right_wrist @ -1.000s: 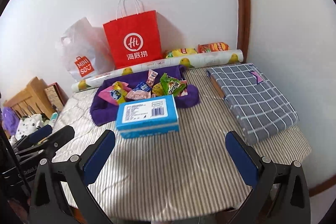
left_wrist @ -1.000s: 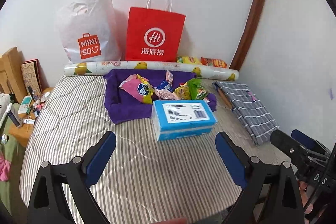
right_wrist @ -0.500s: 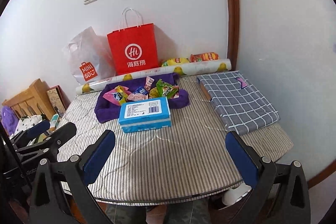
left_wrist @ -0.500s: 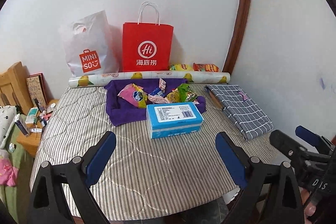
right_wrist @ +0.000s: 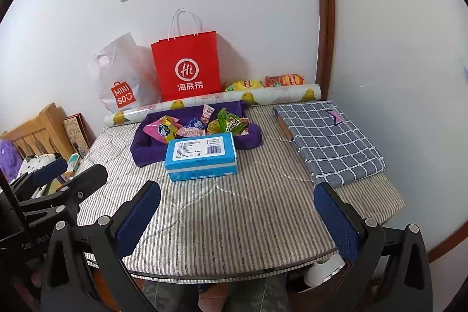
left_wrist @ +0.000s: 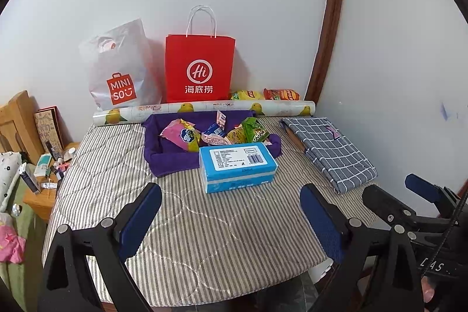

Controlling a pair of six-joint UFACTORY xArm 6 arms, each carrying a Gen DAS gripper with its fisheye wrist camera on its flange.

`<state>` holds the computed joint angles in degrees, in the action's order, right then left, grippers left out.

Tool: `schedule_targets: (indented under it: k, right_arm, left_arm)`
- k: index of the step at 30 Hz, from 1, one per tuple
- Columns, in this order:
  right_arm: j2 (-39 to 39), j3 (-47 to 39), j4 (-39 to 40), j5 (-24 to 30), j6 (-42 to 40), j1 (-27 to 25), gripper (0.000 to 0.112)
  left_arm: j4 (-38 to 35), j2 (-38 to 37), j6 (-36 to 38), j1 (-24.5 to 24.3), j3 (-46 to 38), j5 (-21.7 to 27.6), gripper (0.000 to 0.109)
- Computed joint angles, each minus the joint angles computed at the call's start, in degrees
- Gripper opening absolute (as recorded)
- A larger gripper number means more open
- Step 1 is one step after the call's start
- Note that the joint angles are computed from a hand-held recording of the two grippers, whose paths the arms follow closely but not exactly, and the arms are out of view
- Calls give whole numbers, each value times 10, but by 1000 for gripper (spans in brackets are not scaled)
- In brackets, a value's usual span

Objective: Organize snacks

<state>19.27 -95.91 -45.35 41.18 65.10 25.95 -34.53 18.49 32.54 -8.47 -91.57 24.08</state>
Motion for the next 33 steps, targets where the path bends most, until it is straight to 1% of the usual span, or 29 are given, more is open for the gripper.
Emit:
schedule_targets:
  k: [17,33]
  right_arm:
    - [-3,5,-11,14,10,5,103]
    - [-4,6,-11,14,13,6,103]
  left_arm:
    - [6,-1,-11,3,5,5,96]
    - [5,1,-11,8,0,13,96]
